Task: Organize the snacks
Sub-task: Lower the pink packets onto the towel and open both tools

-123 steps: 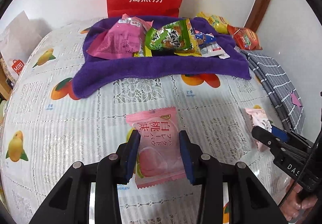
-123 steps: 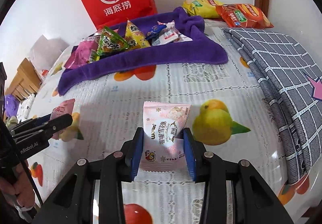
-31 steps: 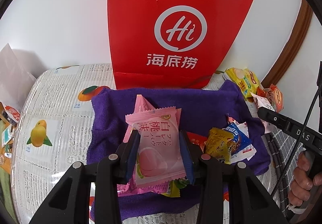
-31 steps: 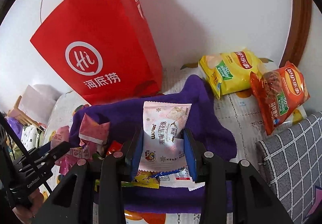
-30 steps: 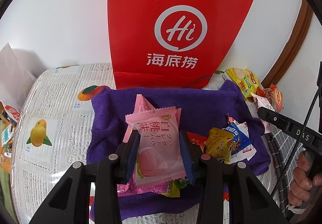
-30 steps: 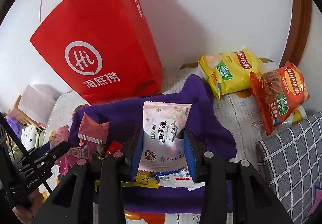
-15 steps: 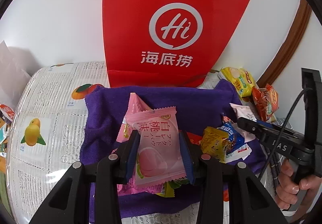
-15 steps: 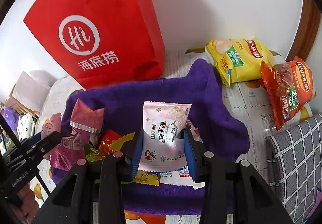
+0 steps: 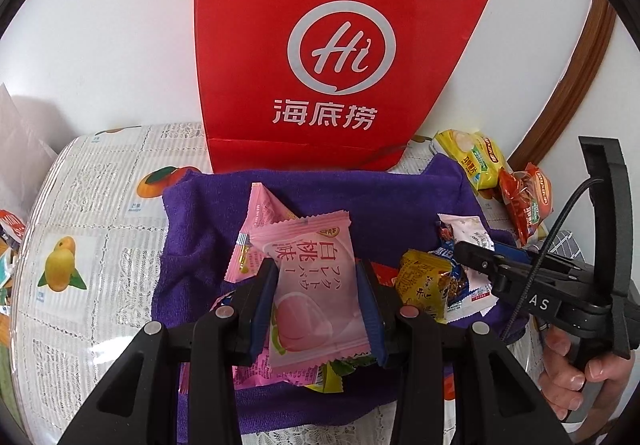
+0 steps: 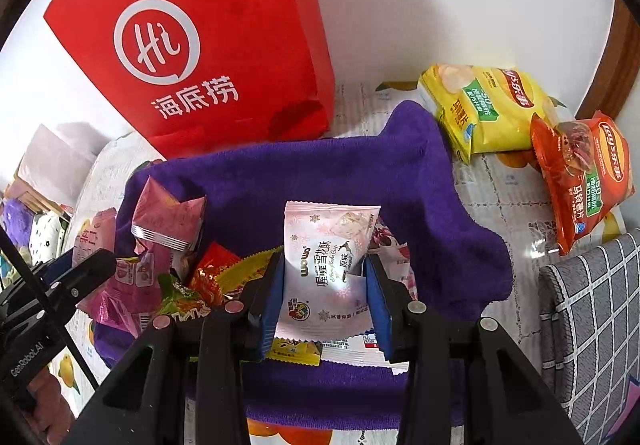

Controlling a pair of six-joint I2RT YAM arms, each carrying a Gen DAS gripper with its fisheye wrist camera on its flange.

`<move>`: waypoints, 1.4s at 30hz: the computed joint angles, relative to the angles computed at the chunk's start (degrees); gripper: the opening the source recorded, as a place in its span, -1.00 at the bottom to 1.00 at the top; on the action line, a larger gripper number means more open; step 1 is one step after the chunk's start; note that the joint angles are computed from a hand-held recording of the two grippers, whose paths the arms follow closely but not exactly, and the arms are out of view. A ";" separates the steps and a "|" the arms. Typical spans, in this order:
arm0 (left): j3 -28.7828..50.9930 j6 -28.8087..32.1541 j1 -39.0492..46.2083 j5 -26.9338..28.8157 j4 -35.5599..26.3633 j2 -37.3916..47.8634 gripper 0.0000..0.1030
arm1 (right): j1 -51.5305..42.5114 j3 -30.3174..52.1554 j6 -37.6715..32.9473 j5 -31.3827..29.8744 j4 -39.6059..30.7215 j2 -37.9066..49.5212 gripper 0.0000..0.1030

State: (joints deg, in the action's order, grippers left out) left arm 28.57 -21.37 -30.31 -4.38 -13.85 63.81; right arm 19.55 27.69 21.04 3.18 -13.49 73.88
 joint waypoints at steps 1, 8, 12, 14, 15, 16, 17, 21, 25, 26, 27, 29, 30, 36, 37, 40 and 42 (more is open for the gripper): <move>-0.02 0.05 0.00 -0.07 0.05 -0.04 -0.27 | -0.11 -0.01 0.05 -0.16 0.14 0.16 -0.22; -0.17 0.41 -0.71 -0.31 0.82 0.45 -0.27 | 0.17 0.31 0.30 -0.17 0.97 2.21 -0.22; -0.23 0.27 -1.35 -0.72 1.25 1.08 -0.27 | -1.17 0.22 0.10 -2.59 0.96 2.04 -0.22; -0.32 0.14 -1.47 -0.72 1.53 1.24 -0.27 | -1.27 0.15 0.13 -2.27 0.75 1.55 -0.22; -0.37 0.11 -1.40 -0.62 1.87 1.53 -0.26 | -1.20 0.11 0.16 -2.01 0.63 1.32 -0.22; -0.49 0.06 -1.29 -0.46 2.17 1.61 -0.26 | -1.16 -0.01 0.17 -1.70 0.72 1.17 -0.22; -0.57 0.05 -1.27 -0.44 2.39 1.69 -0.26 | -1.23 -0.15 0.22 -1.53 0.90 1.11 -0.22; -0.80 0.06 -1.12 -0.04 3.51 2.53 -0.26 | -1.62 -0.30 0.38 -1.65 1.27 1.68 -0.22; -0.82 -0.02 -1.37 -0.16 3.94 3.00 -0.26 | -2.62 -0.30 0.87 -3.75 1.35 2.16 -0.18; -0.80 -0.08 -1.56 -0.38 4.12 3.26 -0.26 | -2.83 -0.29 0.71 -4.14 1.38 2.12 -0.14; -0.78 -0.10 -1.72 -0.52 4.29 3.54 -0.26 | -2.83 -0.32 0.45 -4.21 1.36 1.86 -0.11; -0.72 -0.01 -2.05 -0.77 4.23 3.86 -0.26 | -2.36 -0.52 -0.06 -3.59 1.31 0.92 0.01; -0.64 -0.14 -2.22 -0.89 4.26 4.15 -0.26 | -2.05 -0.59 -0.17 -3.25 1.23 0.41 0.03; -0.88 -0.21 -2.17 -0.61 5.12 4.54 -0.24 | -1.79 -0.99 -0.34 -3.24 0.47 -2.28 0.08; -0.91 -0.21 -2.05 -0.45 5.26 4.59 -0.24 | -1.85 -1.04 -0.29 -3.37 0.46 -2.53 0.09; -1.17 -0.08 -1.88 -0.69 5.83 4.69 -0.24 | -2.43 -1.22 0.07 -4.24 0.23 -3.35 0.09; -1.28 -0.16 -1.99 -1.08 6.03 4.75 -0.23 | -2.85 -1.42 0.30 -5.00 0.37 -3.79 0.09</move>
